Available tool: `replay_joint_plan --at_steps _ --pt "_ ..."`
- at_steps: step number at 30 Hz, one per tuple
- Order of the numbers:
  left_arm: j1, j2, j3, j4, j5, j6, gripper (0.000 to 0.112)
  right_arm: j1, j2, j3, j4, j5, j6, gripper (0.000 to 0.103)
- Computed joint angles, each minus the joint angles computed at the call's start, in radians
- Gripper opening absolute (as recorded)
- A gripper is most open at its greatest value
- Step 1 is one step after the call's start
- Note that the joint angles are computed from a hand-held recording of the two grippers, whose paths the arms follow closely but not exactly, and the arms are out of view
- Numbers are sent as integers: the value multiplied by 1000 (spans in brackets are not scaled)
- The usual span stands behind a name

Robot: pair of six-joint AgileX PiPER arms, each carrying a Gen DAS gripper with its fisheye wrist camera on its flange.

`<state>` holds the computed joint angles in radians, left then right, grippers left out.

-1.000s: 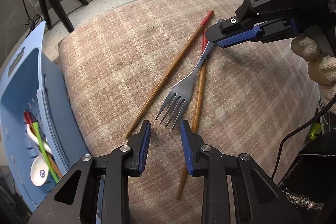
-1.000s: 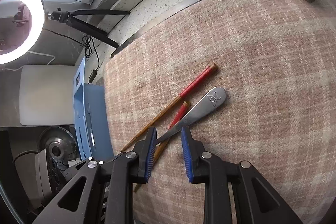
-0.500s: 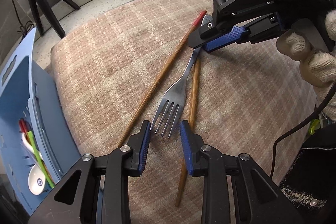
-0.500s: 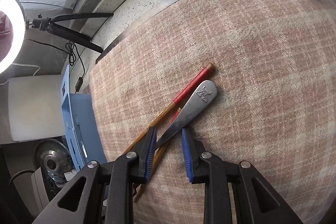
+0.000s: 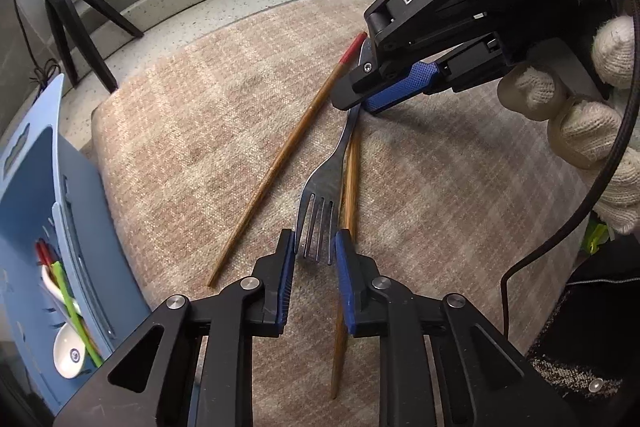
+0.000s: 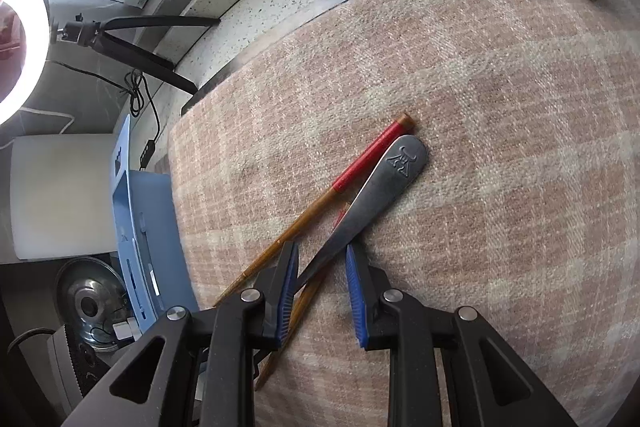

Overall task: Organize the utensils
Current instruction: 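Lower the left gripper onto the steel fork tines, then close the left gripper on the fork tines and lift the fork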

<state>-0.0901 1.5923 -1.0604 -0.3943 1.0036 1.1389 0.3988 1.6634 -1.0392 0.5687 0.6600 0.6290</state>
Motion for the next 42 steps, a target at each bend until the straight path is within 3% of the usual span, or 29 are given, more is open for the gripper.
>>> replay_joint_plan --at_steps 12,21,27,35,42 --pt "8 -9 -32 -33 79 4 13 -2 -19 22 7 -1 -8 16" --pt "14 -47 32 -46 118 6 13 -7 -56 72 52 -13 -54 13" --pt "-5 -90 95 -62 95 -19 13 -18 -88 116 100 -29 -101 13" --pt "-3 -82 72 -102 161 -1 13 -4 -105 116 57 -14 -77 8" --pt "-29 -69 74 -119 157 -50 13 -28 -140 176 98 -13 -141 7"
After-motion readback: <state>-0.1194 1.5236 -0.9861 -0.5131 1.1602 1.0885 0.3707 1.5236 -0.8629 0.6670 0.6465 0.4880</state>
